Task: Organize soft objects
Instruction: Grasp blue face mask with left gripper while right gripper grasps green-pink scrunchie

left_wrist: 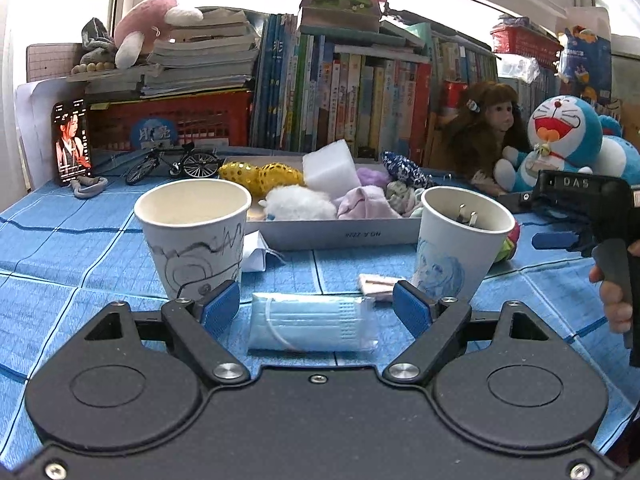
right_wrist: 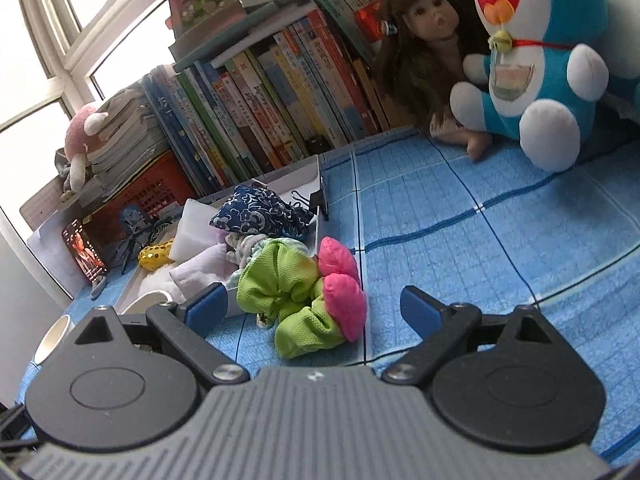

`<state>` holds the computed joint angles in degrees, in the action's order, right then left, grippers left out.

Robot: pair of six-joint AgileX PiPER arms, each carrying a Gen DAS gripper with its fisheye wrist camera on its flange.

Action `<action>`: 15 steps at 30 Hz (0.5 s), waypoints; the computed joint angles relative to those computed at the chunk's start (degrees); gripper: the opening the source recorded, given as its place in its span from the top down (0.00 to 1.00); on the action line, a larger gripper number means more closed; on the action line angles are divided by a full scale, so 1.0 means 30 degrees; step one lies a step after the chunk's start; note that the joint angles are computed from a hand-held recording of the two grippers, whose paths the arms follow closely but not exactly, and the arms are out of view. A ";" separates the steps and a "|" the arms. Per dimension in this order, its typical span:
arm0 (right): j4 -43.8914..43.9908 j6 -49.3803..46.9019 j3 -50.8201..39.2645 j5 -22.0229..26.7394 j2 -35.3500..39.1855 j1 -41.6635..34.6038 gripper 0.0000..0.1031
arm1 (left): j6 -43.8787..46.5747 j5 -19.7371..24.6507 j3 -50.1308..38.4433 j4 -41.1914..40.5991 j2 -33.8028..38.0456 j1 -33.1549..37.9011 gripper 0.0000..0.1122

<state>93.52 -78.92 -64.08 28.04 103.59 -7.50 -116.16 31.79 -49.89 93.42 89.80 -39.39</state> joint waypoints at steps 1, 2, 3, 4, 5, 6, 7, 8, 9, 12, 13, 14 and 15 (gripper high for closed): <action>-0.0401 0.0537 -0.0158 -0.0058 0.0086 0.0024 0.06 | -0.0018 0.0027 -0.0011 0.0007 0.0084 0.0007 0.26; -0.0778 0.1016 -0.0334 -0.0050 0.0182 0.0023 0.06 | -0.0036 0.0047 -0.0024 -0.0009 0.0164 0.0003 0.26; -0.1087 0.1425 -0.0492 0.0021 0.0275 0.0006 0.06 | -0.0026 0.0015 -0.0051 -0.0049 0.0239 0.0036 0.26; -0.1312 0.1774 -0.0630 0.0122 0.0366 -0.0019 0.06 | -0.0077 0.0003 -0.0088 -0.0080 0.0328 0.0057 0.26; -0.1458 0.2021 -0.0734 0.0211 0.0441 -0.0040 0.06 | -0.0067 -0.0071 -0.0115 -0.0107 0.0366 0.0129 0.26; -0.1603 0.2259 -0.0843 0.0279 0.0520 -0.0055 0.06 | 0.0003 -0.0115 -0.0177 -0.0197 0.0440 0.0169 0.26; -0.1717 0.2471 -0.0939 0.0294 0.0596 -0.0044 0.06 | 0.0032 -0.0132 -0.0192 -0.0226 0.0493 0.0199 0.26; -0.1812 0.2634 -0.1019 0.0290 0.0658 -0.0027 0.06 | 0.0039 -0.0084 -0.0214 -0.0245 0.0563 0.0196 0.26; -0.1929 0.2828 -0.1123 0.0300 0.0745 -0.0004 0.06 | 0.0107 -0.0020 -0.0258 -0.0325 0.0655 0.0175 0.26; -0.2386 0.3535 -0.1506 0.0452 0.1072 0.0034 0.06 | 0.0560 0.0006 -0.0456 -0.0771 0.0926 0.0208 0.26; -0.2512 0.3757 -0.1608 0.0517 0.1173 0.0038 0.06 | 0.0635 -0.0035 -0.0495 -0.0840 0.0996 0.0239 0.26; -0.2707 0.4088 -0.1767 0.0554 0.1298 0.0060 0.06 | 0.0733 -0.0094 -0.0564 -0.0929 0.1097 0.0283 0.26; -0.2900 0.4450 -0.1926 0.0559 0.1424 0.0096 0.06 | 0.0783 -0.0108 -0.0630 -0.0996 0.1192 0.0301 0.26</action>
